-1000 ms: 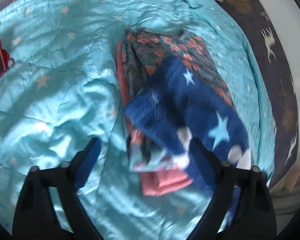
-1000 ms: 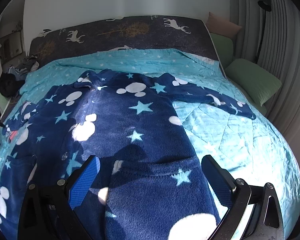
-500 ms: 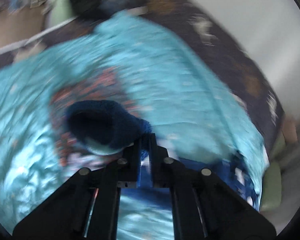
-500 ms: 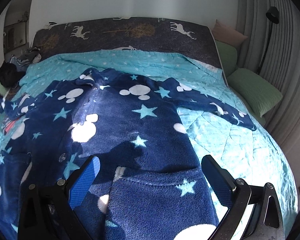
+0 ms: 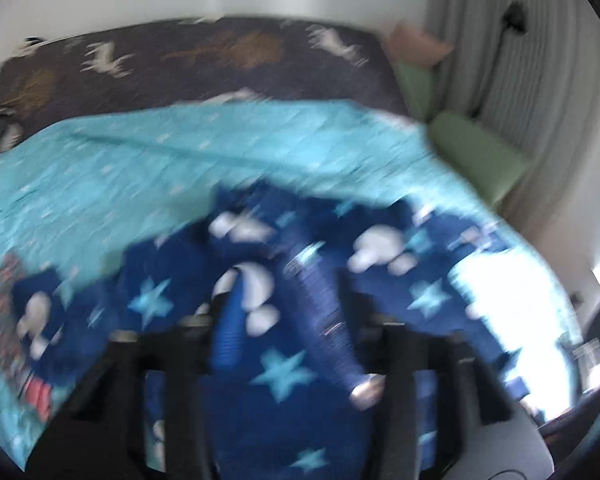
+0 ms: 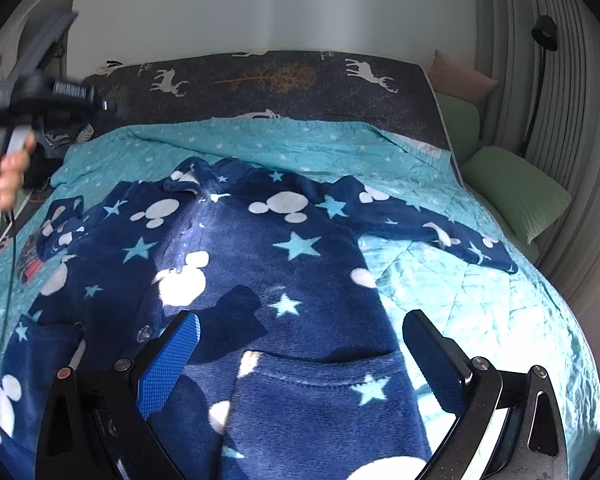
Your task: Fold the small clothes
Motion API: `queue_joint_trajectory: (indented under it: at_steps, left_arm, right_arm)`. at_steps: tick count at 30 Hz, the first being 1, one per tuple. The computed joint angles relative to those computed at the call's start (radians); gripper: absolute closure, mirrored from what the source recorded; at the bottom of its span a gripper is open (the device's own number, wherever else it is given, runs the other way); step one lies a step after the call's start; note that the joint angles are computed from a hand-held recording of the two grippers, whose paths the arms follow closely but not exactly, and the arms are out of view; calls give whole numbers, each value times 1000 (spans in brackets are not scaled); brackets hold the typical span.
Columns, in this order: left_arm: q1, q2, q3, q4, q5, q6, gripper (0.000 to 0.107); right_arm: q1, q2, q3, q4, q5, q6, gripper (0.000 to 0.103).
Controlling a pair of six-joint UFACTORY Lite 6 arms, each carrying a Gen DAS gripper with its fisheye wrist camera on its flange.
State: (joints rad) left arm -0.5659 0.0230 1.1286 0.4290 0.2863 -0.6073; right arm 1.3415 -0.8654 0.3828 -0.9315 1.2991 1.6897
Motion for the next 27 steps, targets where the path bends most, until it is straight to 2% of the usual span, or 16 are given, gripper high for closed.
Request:
queue_joint_trajectory:
  at_steps: [2,4,6,7,9,11,13,15,17,19,20,21,22,23,25,27]
  left_arm:
    - [29,-37,-84,209,58,-190,45]
    - [138,-54,-170,419,104,-366,45]
    - [293,-35,-210,594,86,-497,42]
    - [379,15,-186,624,62,-499,37]
    - [527,145,-90,556,40,-384,35]
    - [594,260,10,404,31,-216,35]
    - [621,366,95,416,25,-206,32]
    - [579,481,199,589,102,-286,31]
    - [498,561,254,799,248,-431,31]
    - [445,656,335,917,368,-504,30]
    - [450,683,369,914,371,-487,35]
    - [464,709,417,868,356,-443,44]
    - [480,722,459,781,334,-371,82]
    - [491,706,471,676,310,-312,95]
    - [539,629,441,467,195,-244,96]
    - [548,538,407,257,105,-98,96]
  right_arm:
    - [-24,-61,-28,15,10,-27,0]
    - [-69,-107,-49,28,-15,-58,0]
    - [-145,-153,-69,44,-76,-101,0]
    - [-160,-163,-75,48,-95,-106,0]
    - [-215,-162,-80,51,-161,-125,0]
    - [-223,-133,-77,42,-194,-111,0]
    - [-226,-88,-70,29,-226,-92,0]
    - [-232,-40,-60,23,-260,-83,0]
    - [-234,-7,-52,17,-275,-77,0]
    - [-240,11,-48,12,-281,-75,0]
    - [-252,18,-46,12,-288,-77,0]
    - [-265,20,-45,13,-296,-83,0]
    - [-270,20,-44,17,-298,-85,0]
    - [-278,16,-43,20,-299,-88,0]
    - [-280,10,-42,21,-290,-91,0]
    - [-291,15,-39,18,-291,-95,0]
